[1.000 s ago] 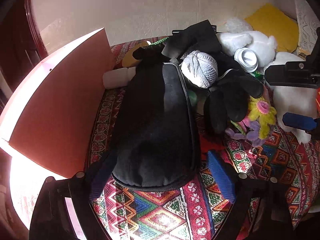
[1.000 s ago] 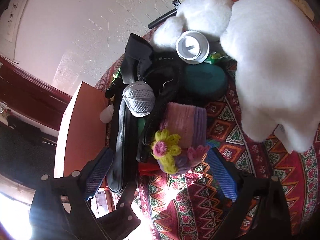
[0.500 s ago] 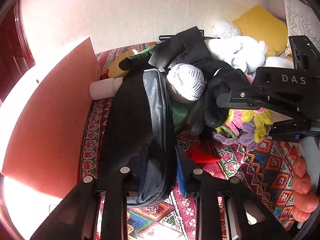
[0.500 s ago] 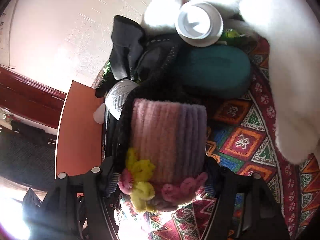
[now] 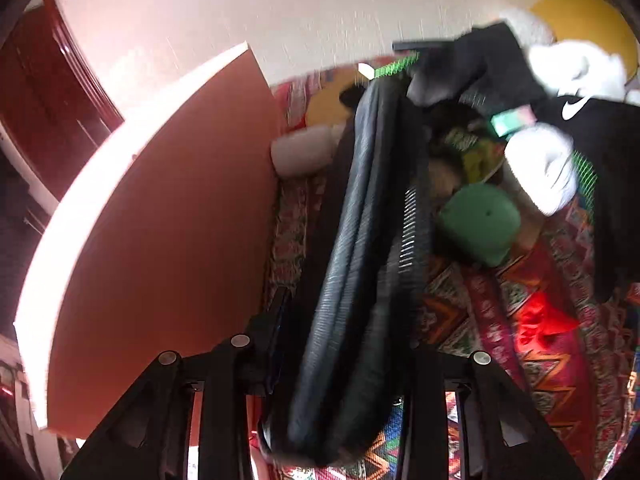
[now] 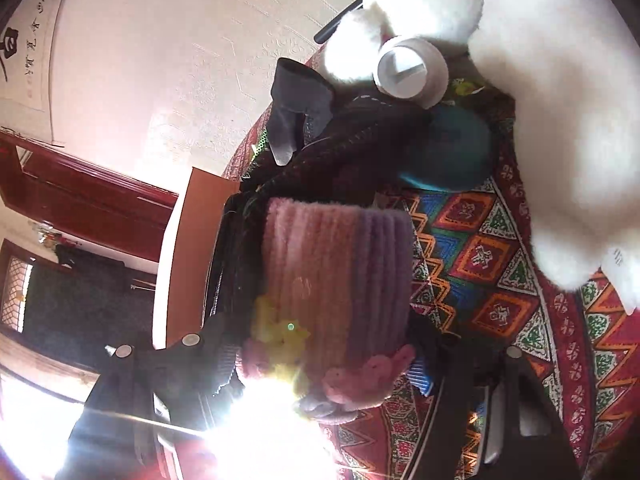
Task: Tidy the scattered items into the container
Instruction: 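Carry pouch and hat over the pink box and open both tools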
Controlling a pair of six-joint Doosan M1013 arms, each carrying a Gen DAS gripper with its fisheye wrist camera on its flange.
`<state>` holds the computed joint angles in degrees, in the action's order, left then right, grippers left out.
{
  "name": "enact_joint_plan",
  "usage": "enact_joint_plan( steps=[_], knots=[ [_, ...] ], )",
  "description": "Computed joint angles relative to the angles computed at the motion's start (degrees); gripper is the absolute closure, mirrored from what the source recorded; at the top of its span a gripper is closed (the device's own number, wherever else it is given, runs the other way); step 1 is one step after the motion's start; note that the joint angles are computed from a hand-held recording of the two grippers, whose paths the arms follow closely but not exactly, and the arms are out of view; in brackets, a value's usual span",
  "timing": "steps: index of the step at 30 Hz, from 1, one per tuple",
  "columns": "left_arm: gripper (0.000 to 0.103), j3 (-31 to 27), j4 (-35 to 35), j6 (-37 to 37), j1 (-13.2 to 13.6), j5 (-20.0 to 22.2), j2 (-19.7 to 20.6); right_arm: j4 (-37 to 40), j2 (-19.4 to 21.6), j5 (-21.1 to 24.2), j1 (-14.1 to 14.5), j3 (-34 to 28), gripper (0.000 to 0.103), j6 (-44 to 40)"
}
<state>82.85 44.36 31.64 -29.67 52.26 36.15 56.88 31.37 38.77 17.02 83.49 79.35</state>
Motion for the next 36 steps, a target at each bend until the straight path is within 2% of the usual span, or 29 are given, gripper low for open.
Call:
enact_joint_plan(
  steps=[2,3,4,7,10,15,23,25,28,33,36],
  knots=[
    [0.073,-0.03,1.89,-0.88,-0.03,0.2,0.33,0.37,0.25,0.62,0.09,-0.27,0.037,0.26],
    [0.08,-0.12,3.0,-1.57,-0.26,0.6,0.25,0.56,0.12,0.95,-0.12,-0.02,0.037,-0.05],
    [0.082,0.11,3.94,-2.69,-0.46,0.37,-0.09,0.75,-0.04,0.98,-0.31,0.38,0.037,-0.68],
    [0.087,1.35,5.61,-5.26,-1.08,-1.73,-1.55,0.78,-0.58,0.23,-0.36,0.93,0.037,-1.23],
    [0.09,3.06,6.72,-8.67,-1.66,-5.83,-3.74,2.44,-1.26,-1.57,-0.2,1.3,0.037,-2.51],
    [0.09,5.55,12.25,-16.4,-2.76,-9.93,-7.17,7.32,-3.99,-5.75,0.05,3.47,0.037,-8.18],
    [0.09,8.7,24.88,-30.77,-3.52,-12.24,-11.73,10.85,-7.71,-15.17,2.59,5.72,0.037,-16.43],
    [0.09,9.2,28.37,-33.9,-3.68,-11.46,-13.06,13.15,-8.5,-17.64,3.6,6.0,0.037,-20.97],
    [0.09,10.24,32.58,-38.25,-3.48,-10.04,-15.39,20.53,-10.07,-20.39,5.1,6.61,0.037,-30.6],
    [0.09,11.19,35.78,-40.35,-1.98,-4.72,-18.44,33.87,-11.17,-24.8,8.62,5.51,0.037,-49.59],
    [0.09,11.6,35.91,-40.25,-0.43,-1.57,-19.43,43.08,-10.77,-25.79,11.13,3.5,0.037,-62.98]
  ],
)
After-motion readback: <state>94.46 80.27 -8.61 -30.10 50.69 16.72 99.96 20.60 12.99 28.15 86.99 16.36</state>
